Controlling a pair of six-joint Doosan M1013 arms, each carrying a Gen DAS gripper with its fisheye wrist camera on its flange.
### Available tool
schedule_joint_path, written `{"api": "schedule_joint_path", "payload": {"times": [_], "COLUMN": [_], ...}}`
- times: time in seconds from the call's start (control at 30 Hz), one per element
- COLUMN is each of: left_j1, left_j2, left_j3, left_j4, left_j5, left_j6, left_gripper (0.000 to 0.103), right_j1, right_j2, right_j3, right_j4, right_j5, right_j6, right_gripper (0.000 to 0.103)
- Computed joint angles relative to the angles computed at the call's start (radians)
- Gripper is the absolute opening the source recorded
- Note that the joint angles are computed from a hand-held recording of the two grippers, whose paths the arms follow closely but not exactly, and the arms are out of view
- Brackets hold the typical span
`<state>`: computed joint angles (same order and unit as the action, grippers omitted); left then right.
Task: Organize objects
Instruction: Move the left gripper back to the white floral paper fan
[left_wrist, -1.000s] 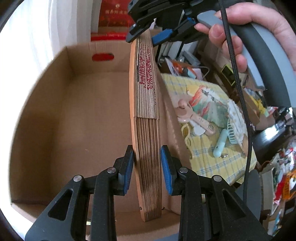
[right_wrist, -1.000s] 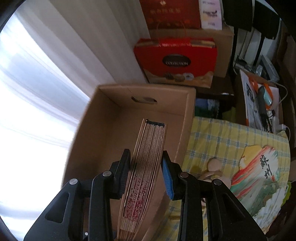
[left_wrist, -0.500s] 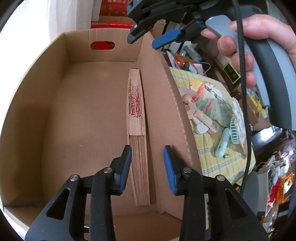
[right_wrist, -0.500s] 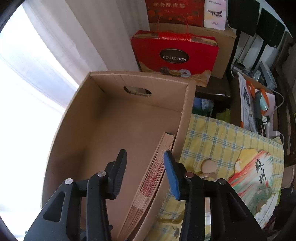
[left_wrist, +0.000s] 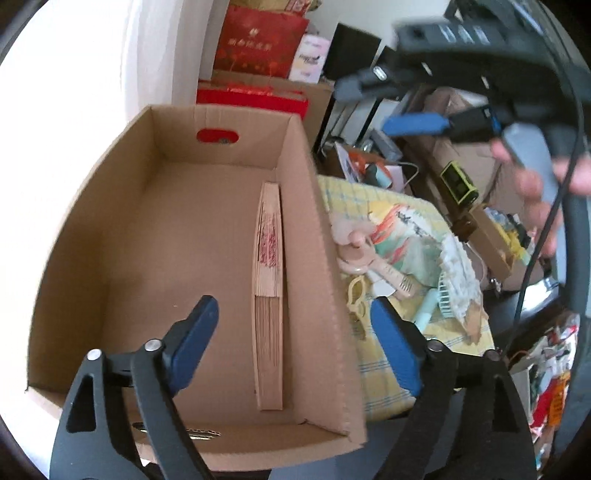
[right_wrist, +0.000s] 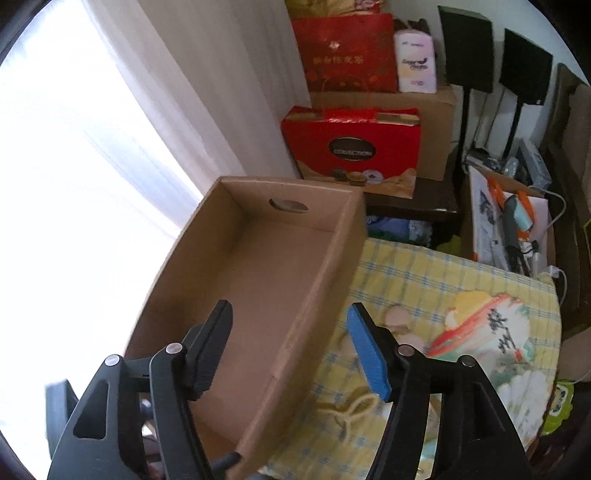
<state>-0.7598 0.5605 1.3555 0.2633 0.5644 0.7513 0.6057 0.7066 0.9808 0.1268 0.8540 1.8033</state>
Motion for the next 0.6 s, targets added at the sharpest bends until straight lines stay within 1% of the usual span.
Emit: {"api": "schedule_joint_path", "payload": {"times": [0.03, 0.07, 0.1, 0.17, 0.23, 0.27, 0.43, 0.53, 0.6], "left_j1": [-0.006, -0.016, -0.020, -0.027, -0.033, -0.038, -0.058, -0.069, -0.077], "left_j2": [0.000, -0.001, -0.002, -0.005, -0.003, -0.001, 0.011, 0.018, 0.028], "left_j3": [-0.003, -0.008, -0.009, -0.012, -0.021, -0.026, -0.053, -0.064, -0.078], "left_j4": [0.030, 0.074, 0.092, 0.098, 0.094, 0.104, 0.120, 0.106, 0.088], "left_j5": [0.006, 0.013, 0.013, 0.004, 0.005, 0.007, 0.023, 0.013, 0.017], "left_j6": [-0.021, -0.050, -0.061, -0.061, -0.049, -0.049, -0.031, 0.001, 0.029], "left_gripper": [0.087, 0.090, 0.093, 0.095, 0.102, 0.103, 0.103, 0.103, 0.103], "right_j1": [-0.003, -0.005, -0.008, -0.015, -0.019, -0.021, -0.038, -0.046, -0.058], "right_j2": [-0.016, -0.029, -0.042, -0.068, -0.092, -0.106, -0.168, -0.207, -0.235], "right_j3": [0.028, 0.050, 0.073, 0.119, 0.161, 0.184, 0.290, 0.360, 0.413], "right_j4": [-0.008, -0.012, -0.016, -0.030, -0.052, -0.065, -0.106, -0.161, -0.175], "right_j5": [-0.014, -0.027, -0.040, -0.062, -0.085, -0.099, -0.154, -0.188, -0.216], "right_j6": [0.004, 0.006, 0.009, 0.023, 0.042, 0.053, 0.091, 0.142, 0.169], "right_gripper": [0.070, 0.072, 0.073, 0.075, 0.078, 0.081, 0.085, 0.085, 0.085]}}
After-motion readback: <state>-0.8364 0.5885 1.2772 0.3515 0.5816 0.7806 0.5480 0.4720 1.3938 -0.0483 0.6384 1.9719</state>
